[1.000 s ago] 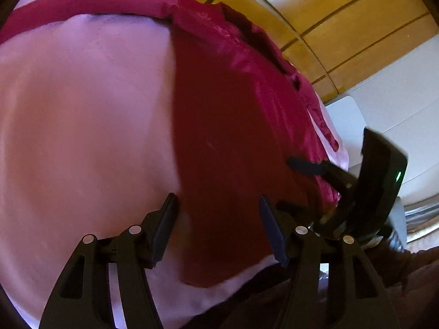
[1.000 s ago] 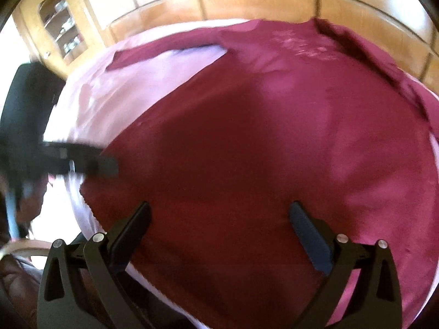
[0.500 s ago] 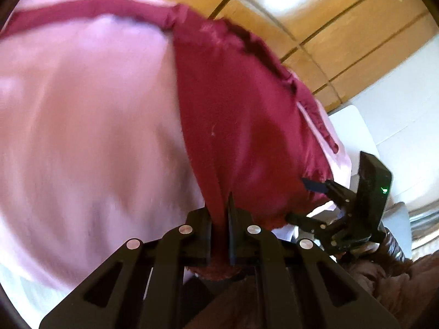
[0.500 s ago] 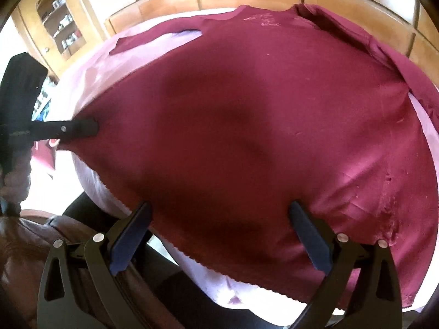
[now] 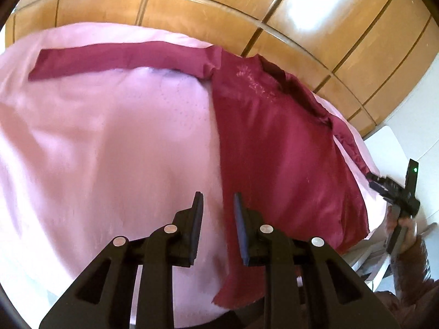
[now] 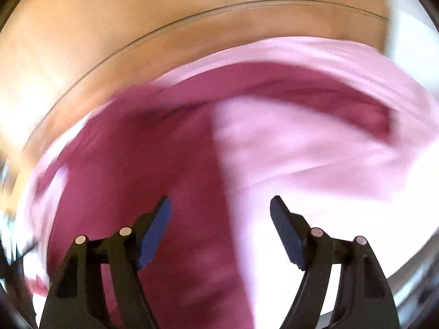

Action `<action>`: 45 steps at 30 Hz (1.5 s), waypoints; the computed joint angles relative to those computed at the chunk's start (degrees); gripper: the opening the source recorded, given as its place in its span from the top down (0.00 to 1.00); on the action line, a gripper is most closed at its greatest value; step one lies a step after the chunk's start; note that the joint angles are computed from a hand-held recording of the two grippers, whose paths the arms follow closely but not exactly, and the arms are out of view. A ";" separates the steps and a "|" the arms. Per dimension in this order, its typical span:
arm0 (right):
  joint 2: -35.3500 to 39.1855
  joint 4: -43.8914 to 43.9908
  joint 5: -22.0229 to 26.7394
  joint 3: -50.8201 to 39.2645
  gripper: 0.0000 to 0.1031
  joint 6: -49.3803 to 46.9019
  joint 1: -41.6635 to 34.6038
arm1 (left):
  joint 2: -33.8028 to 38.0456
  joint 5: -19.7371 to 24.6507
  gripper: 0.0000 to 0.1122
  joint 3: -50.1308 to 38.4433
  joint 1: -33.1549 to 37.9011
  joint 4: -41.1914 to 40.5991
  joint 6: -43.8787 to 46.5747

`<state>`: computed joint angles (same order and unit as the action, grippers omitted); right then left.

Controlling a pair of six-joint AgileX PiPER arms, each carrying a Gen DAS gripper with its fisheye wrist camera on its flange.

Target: Fold small clothes

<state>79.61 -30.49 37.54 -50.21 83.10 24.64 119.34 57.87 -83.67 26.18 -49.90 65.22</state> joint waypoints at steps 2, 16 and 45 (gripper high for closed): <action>-2.35 0.44 -2.44 3.62 0.28 1.13 -9.41 | 0.47 -0.53 0.81 -0.36 -0.98 0.89 -1.41; 11.42 7.35 1.86 -11.25 0.93 -22.24 -29.57 | 0.84 -5.19 0.81 -1.02 -10.82 5.67 -8.81; 27.33 7.52 24.48 -47.04 0.45 -31.00 -40.38 | 4.40 -6.11 0.73 -6.69 -18.09 12.53 -14.11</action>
<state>106.94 -22.97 62.02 -97.25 52.10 -15.74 123.73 51.76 -90.36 8.10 -37.37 51.12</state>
